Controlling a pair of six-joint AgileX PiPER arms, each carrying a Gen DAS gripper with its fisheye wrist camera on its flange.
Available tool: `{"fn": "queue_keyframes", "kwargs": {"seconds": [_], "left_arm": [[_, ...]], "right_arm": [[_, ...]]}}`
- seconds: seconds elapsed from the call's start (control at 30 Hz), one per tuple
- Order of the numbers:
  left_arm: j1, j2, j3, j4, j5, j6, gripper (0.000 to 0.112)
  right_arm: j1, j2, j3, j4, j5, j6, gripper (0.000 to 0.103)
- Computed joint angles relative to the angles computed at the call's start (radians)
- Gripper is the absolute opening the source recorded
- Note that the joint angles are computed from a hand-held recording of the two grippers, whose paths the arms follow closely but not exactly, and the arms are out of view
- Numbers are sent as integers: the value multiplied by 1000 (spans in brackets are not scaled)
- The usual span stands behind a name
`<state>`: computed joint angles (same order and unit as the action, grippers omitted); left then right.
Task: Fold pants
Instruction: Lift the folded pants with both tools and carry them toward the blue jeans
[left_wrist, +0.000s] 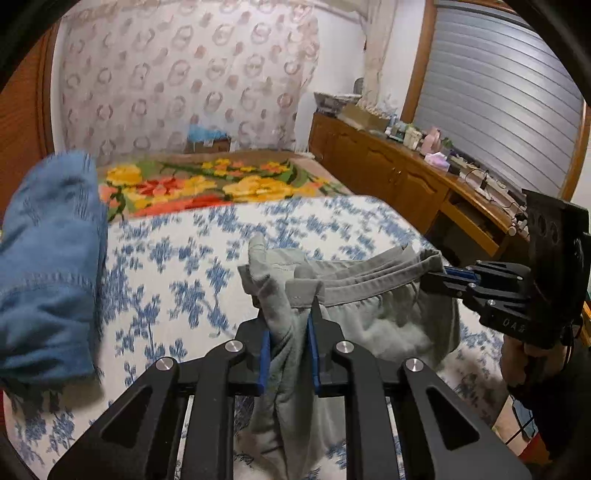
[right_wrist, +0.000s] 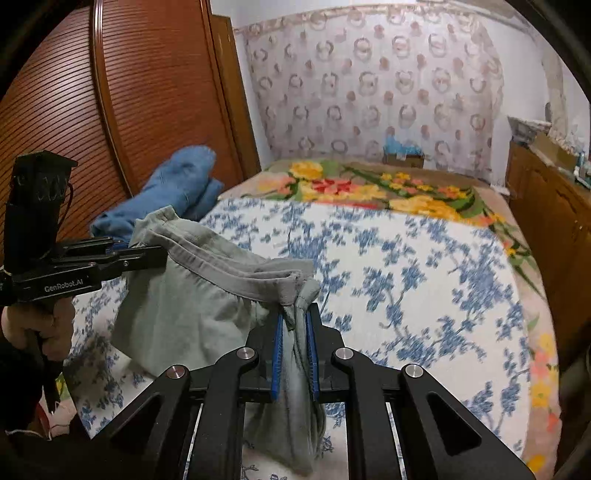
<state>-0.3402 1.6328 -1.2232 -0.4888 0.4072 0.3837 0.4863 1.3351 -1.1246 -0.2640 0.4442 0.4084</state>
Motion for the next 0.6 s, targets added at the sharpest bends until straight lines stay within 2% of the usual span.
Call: {"fn": "queue_keyframes", "kwargs": {"seconds": [0.13, 0.23, 0.47, 0.6], "left_arm": [[-46, -17, -68, 123, 5, -86, 17], [-62, -20, -109, 162, 14, -114, 17], [-81, -44, -173, 249, 22, -183, 17], [-76, -49, -203, 308, 33, -235, 17]], "right_arm": [[25, -44, -15, -115, 29, 87, 11], [49, -74, -33, -211, 55, 160, 11], [87, -121, -102, -331, 113, 210, 11], [113, -115, -136, -387, 111, 233, 11]]}}
